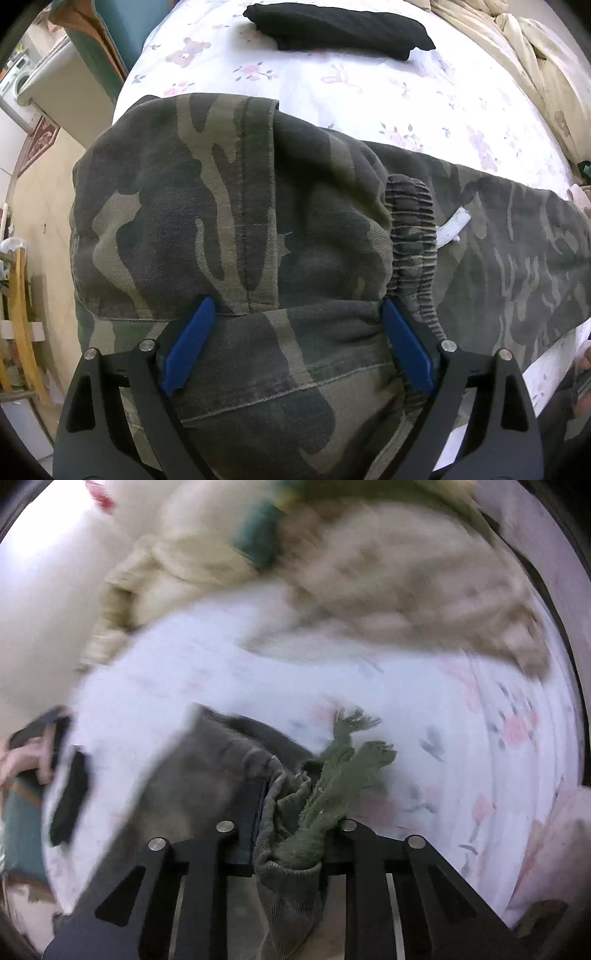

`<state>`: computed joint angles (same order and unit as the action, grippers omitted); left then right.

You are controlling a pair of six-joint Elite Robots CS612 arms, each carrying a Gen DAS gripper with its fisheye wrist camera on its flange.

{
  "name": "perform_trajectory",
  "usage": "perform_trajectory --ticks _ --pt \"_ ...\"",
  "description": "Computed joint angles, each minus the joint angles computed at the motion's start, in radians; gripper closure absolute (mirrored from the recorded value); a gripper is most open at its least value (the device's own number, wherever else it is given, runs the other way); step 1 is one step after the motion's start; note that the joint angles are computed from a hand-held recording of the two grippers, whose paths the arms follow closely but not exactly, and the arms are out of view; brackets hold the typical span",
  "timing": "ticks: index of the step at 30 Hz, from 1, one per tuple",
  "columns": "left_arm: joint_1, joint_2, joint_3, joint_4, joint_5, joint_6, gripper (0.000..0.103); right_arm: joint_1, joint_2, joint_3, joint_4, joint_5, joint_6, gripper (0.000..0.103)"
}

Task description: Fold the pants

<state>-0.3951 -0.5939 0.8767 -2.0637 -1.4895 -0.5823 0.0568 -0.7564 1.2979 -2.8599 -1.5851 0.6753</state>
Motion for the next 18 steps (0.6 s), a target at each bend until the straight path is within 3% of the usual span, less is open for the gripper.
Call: perform_trajectory --ticks 4,8,9,11,13,16,18 --pt "0.002 -0.007 0.003 -0.020 -0.008 -0.018 0.013 0.038 -0.003 -0.035 -0.116 0.097 -0.275 0.082" --pt "0.010 -0.043 0.066 -0.147 -0.053 -0.070 0.014 0.096 -0.007 -0.072 -0.121 0.258 -0.598 0.082" --pt "0.012 -0.056 0.090 -0.198 -0.065 -0.088 0.014 0.106 -0.006 -0.077 -0.104 0.288 -0.640 0.082" --pt "0.013 -0.075 0.120 -0.257 -0.067 -0.099 0.014 0.131 0.009 -0.103 -0.034 0.358 -0.729 0.082" --pt "0.011 -0.094 0.150 -0.297 -0.050 -0.104 0.014 0.161 0.032 -0.128 0.058 0.382 -0.795 0.082" --pt "0.010 -0.105 0.167 -0.309 -0.052 -0.114 0.014 0.211 0.060 -0.151 0.205 0.348 -0.896 0.078" --pt "0.011 -0.112 0.178 -0.314 -0.066 -0.121 0.014 0.234 0.064 -0.143 0.300 0.364 -0.995 0.078"
